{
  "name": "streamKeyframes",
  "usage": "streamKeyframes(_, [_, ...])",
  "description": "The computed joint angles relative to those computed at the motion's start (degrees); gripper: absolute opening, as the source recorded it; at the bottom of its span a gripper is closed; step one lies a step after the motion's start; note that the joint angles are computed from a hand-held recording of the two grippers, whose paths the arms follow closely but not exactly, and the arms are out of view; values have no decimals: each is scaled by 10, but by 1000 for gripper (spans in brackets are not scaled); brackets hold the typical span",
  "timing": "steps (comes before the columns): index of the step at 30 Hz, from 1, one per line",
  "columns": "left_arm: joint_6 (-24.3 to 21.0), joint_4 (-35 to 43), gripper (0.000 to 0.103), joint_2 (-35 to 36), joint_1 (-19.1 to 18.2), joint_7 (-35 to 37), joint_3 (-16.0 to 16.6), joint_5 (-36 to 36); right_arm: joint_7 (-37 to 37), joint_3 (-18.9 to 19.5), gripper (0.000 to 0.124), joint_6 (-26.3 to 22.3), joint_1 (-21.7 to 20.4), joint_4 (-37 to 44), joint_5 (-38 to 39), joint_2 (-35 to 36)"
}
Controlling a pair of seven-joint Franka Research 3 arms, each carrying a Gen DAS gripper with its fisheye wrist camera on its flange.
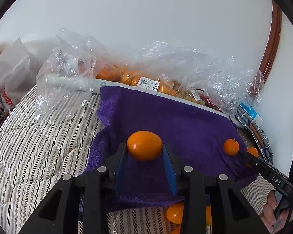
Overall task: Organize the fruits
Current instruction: 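Carry the oval orange with the left gripper while the right gripper carries its orange over the towel, then lower the oval orange onto the towel with the left gripper while the right gripper releases its orange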
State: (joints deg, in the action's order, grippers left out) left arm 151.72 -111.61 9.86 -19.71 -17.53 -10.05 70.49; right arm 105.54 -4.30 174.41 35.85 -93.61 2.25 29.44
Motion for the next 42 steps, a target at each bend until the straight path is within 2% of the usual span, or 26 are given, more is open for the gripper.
streamKeyframes(2, [-8,4,35,5,-2,8,-2,-7,13,-15,40,-5,12,0,-5,2])
streamKeyframes(6, [-7,11,35,13,-4,29,-1,-23,1,12,40,-15,-11,9,6,7])
streamKeyframes(9, [-9,12,35,12,-7,21,2,-19,1,11,40,-22,-10,13,4,11])
streamKeyframes(13, [-13,14,35,15,-7,28,2,-31,13,-4,40,-32,4,20,-12,17])
streamKeyframes(21, [-26,16,35,18,-11,37,3,-46,24,-12,40,-47,11,30,-35,23])
streamKeyframes(27, [-29,19,35,22,-13,50,4,-59,30,-1,42,-35,0,21,-31,19])
streamKeyframes(29, [-27,20,35,23,-13,55,3,-64,28,6,52,-18,-7,12,-21,14])
streamKeyframes(31, [-25,19,35,23,-14,56,4,-65,39,-7,56,-4,3,5,-18,11])
streamKeyframes(34, [-19,19,35,24,-13,60,5,-70,29,1,57,10,-3,-5,-8,4])
streamKeyframes(39, [-14,21,35,26,-14,76,5,-82,73,-100,58,15,84,-10,-54,6])
streamKeyframes(42, [-14,21,35,26,-15,73,7,-82,76,-102,58,21,85,-12,-66,6])
